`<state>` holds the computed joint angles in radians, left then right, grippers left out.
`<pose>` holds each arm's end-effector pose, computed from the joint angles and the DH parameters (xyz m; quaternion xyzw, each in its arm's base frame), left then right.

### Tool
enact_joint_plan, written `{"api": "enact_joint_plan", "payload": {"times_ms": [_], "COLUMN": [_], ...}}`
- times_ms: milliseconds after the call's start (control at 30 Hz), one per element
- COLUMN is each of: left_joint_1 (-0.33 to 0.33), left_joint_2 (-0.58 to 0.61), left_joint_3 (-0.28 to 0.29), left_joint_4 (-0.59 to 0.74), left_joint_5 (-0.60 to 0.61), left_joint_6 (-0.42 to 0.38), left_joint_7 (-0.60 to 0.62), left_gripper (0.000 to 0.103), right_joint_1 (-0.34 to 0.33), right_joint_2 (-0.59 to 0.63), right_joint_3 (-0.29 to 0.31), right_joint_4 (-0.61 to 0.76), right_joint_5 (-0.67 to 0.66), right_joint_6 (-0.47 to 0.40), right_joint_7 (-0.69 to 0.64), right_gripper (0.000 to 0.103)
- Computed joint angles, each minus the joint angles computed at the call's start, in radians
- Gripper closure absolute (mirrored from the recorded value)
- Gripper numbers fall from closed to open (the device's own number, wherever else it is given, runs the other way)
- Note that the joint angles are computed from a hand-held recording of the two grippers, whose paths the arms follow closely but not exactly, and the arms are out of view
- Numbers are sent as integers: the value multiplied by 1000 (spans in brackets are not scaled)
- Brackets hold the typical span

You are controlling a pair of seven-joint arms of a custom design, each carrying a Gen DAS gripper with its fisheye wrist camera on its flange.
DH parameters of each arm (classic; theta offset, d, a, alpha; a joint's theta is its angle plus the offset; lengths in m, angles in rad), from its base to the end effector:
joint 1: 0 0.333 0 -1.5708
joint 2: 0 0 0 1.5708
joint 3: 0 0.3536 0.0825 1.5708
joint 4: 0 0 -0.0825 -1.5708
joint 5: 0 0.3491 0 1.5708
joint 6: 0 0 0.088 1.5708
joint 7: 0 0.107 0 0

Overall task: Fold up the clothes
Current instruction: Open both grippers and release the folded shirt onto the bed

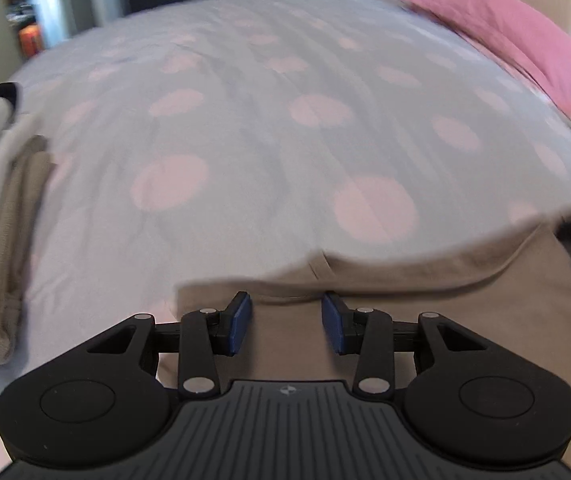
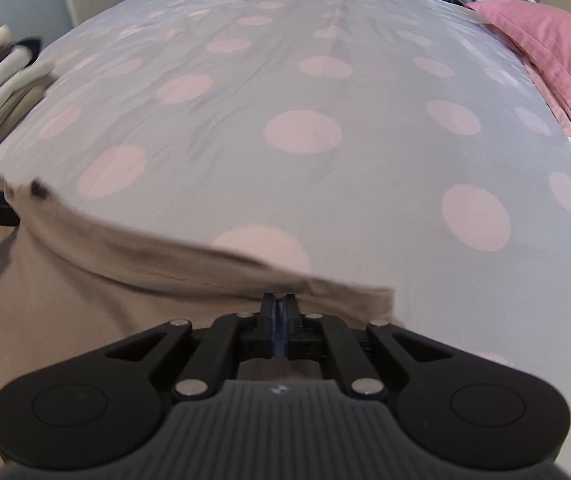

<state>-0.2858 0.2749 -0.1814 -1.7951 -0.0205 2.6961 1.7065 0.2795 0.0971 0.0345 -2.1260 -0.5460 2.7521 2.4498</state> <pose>0.5908 -0.2819 0.5236 -0.4582 0.8326 -0.2692 0.1561 0.5360 0.1957 0.4780 -0.6352 0.7118 -0.2069 0.2171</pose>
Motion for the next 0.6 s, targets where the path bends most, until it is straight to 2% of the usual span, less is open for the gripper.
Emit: {"api": "enact_joint_plan", "payload": {"times_ms": [100, 267, 400, 533, 567, 600], "left_joint_1": [0, 51, 102, 108, 106, 104], "left_joint_2": [-8, -88, -211, -352, -383, -413], "left_joint_3": [7, -21, -41, -17, -12, -6], "left_joint_4": [-1, -47, -146, -269, -300, -330], "left_joint_5": [-4, -60, -208, -287, -295, -302], "left_joint_6": [20, -30, -74, -118, -131, -145], "left_joint_7": [-39, 86, 291, 440, 467, 493], "left_gripper": [65, 65, 65, 65, 65, 65], "right_joint_1": [4, -8, 2, 47, 62, 77], "right_joint_2": [-7, -92, -200, -321, -352, -380], "right_joint_3": [-12, 5, 32, 53, 57, 62], "right_joint_4": [9, -56, -153, -246, -268, -289], "right_joint_5": [-49, -36, 87, 231, 265, 294], "right_joint_6": [-10, -9, -10, -57, -71, -86], "right_joint_7": [70, 55, -57, -141, -153, -162], "right_gripper": [96, 94, 94, 92, 88, 79]}}
